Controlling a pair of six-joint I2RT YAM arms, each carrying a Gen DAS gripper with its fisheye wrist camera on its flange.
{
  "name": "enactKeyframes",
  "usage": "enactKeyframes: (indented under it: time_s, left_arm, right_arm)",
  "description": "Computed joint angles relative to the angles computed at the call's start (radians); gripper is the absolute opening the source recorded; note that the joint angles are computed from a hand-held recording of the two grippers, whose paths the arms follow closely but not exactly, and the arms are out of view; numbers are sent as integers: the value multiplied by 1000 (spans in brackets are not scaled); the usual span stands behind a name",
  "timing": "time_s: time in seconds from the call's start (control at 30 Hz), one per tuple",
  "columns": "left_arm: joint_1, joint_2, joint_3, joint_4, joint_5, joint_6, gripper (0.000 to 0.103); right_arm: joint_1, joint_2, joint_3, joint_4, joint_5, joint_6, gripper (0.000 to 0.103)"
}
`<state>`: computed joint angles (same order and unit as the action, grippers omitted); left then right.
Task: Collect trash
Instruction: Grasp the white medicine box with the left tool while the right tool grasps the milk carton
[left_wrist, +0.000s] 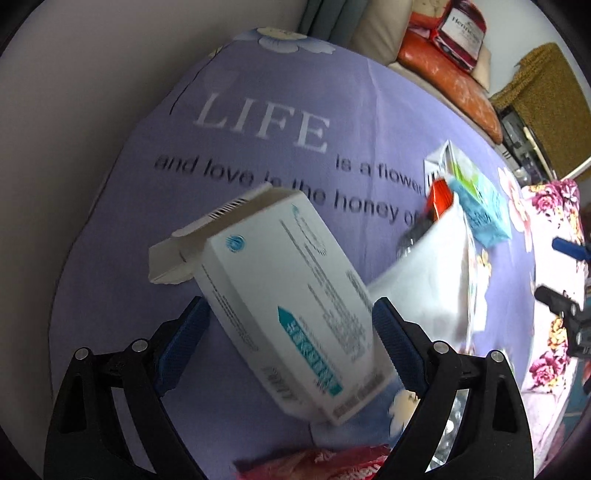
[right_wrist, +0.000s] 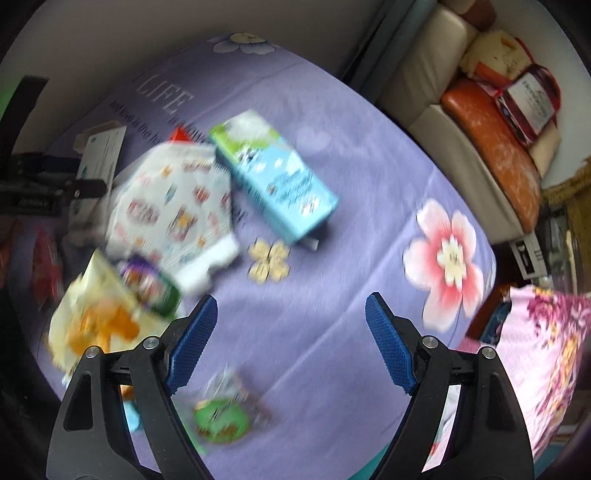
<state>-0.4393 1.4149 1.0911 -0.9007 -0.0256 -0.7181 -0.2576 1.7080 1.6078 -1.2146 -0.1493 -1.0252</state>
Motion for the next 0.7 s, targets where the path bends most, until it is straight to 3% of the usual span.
enactKeyframes:
  time_s: [0.3, 0.47, 0.5, 0.53, 0.6, 0.67, 0.7]
  left_arm:
    - [18, 145, 126, -19, -78, 119, 92]
    - [28, 124, 119, -50, -93, 127, 92]
    - [20, 119, 122, -61, -106, 121, 92]
    - [16, 124, 127, -66, -112, 114, 92]
    - [4, 116, 126, -82, -122, 96, 92]
    - [-7, 106, 113, -84, -134, 87, 92]
    - [-13, 108, 107, -81, -132, 78, 91]
  right_arm:
    - [138, 216, 153, -1, 27, -25, 78]
    - [172, 273, 175, 17, 21, 1, 78]
    - [176, 279, 167, 24, 23, 13, 75]
    - [179, 281, 163, 24, 26, 22, 65]
    - [177, 254, 129, 46, 16, 38, 61]
    - [172, 237, 115, 53, 17, 56, 47]
    - [166, 224, 105, 61, 21, 66, 47]
